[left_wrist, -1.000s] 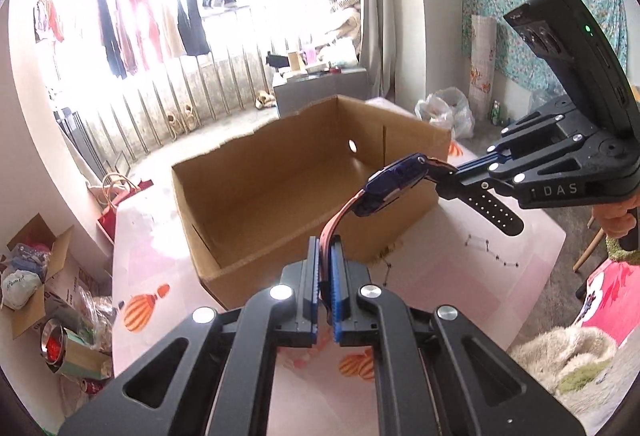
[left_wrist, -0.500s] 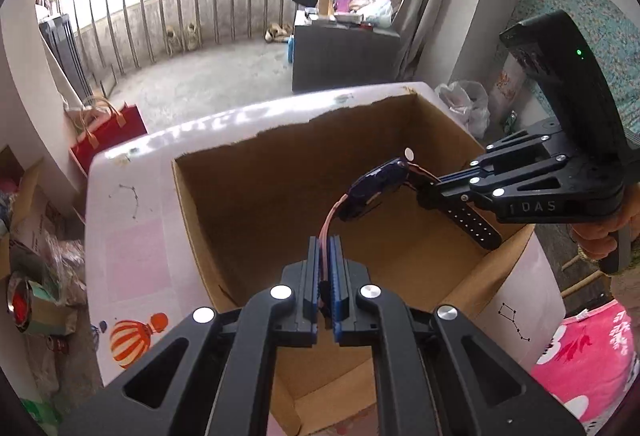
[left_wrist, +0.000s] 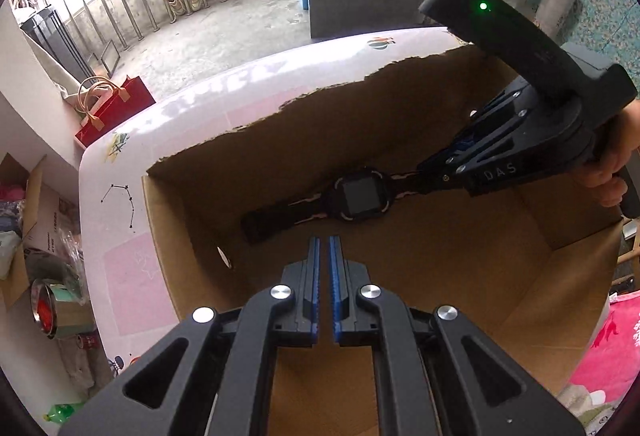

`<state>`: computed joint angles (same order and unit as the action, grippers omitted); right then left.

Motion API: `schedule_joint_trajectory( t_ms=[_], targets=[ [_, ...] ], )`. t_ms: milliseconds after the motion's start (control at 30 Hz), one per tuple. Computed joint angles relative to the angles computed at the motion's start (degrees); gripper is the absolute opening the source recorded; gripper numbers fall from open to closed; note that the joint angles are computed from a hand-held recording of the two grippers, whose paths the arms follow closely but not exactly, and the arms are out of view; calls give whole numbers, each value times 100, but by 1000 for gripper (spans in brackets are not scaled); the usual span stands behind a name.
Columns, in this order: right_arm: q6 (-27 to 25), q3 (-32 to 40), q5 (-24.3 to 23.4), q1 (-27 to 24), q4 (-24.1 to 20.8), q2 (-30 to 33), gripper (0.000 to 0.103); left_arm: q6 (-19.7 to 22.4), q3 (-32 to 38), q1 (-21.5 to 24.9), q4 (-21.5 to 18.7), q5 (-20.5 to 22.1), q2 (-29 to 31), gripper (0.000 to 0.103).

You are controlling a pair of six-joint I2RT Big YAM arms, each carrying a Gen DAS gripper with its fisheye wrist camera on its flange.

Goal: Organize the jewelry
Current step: 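Open the right gripper to release the watch and withdraw, then move the left gripper to the teal-and-red beaded bracelet and close on it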

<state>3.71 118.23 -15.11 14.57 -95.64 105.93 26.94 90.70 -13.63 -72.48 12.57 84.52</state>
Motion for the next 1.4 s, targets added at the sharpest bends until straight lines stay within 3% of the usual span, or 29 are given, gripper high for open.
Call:
schedule_joint_trajectory(
  t_ms=[200, 300, 433, 567, 700, 767, 867, 1000, 1067, 1133, 1200, 1300, 1400],
  targets=[
    [145, -280, 632, 33, 501, -391, 29, -127, -94, 207, 322, 257, -238, 8],
    [246, -505, 844, 79, 765, -728, 32, -307, -165, 413, 506, 556, -396, 17],
    [378, -1139, 1276, 165, 1442, -1436, 33, -489, -392, 729, 774, 925, -772, 30],
    [737, -1908, 1986, 511, 2209, -2502, 55, -592, -832, 1141, 946, 1218, -1414, 57],
    [1277, -2711, 3075, 1139, 2699, -3679, 77, -575, -1253, 1679, 882, 1489, -1996, 75],
    [1630, -3029, 3723, 1566, 2757, -4135, 85, -533, -1516, 1930, 829, 1550, -2291, 82],
    [2277, -3307, 4650, 2319, 2385, -4498, 95, -399, -1946, 2265, 708, 1486, -2719, 83],
    [3132, -3587, 5341, 3044, 1904, -4594, 95, -272, -2575, 2652, 608, 1560, -3032, 83],
    [3610, -3695, 5322, 3287, 1713, -4575, 95, -204, -2906, 2740, 583, 1470, -3206, 83],
    [3822, -3905, 5079, 3342, 1876, -4588, 95, -128, -3220, 2748, 658, 1387, -3356, 83],
    [4034, -4166, 4753, 3323, 2221, -4623, 95, -118, -3485, 2729, 759, 1333, -3473, 82],
    [4396, -4601, 4188, 3241, 2903, -4807, 95, -149, -3757, 2649, 882, 1278, -3603, 73],
    [4732, -4817, 3455, 3045, 3397, -4754, 91, -85, -3753, 2638, 704, 1596, -3546, 59]
  ],
)
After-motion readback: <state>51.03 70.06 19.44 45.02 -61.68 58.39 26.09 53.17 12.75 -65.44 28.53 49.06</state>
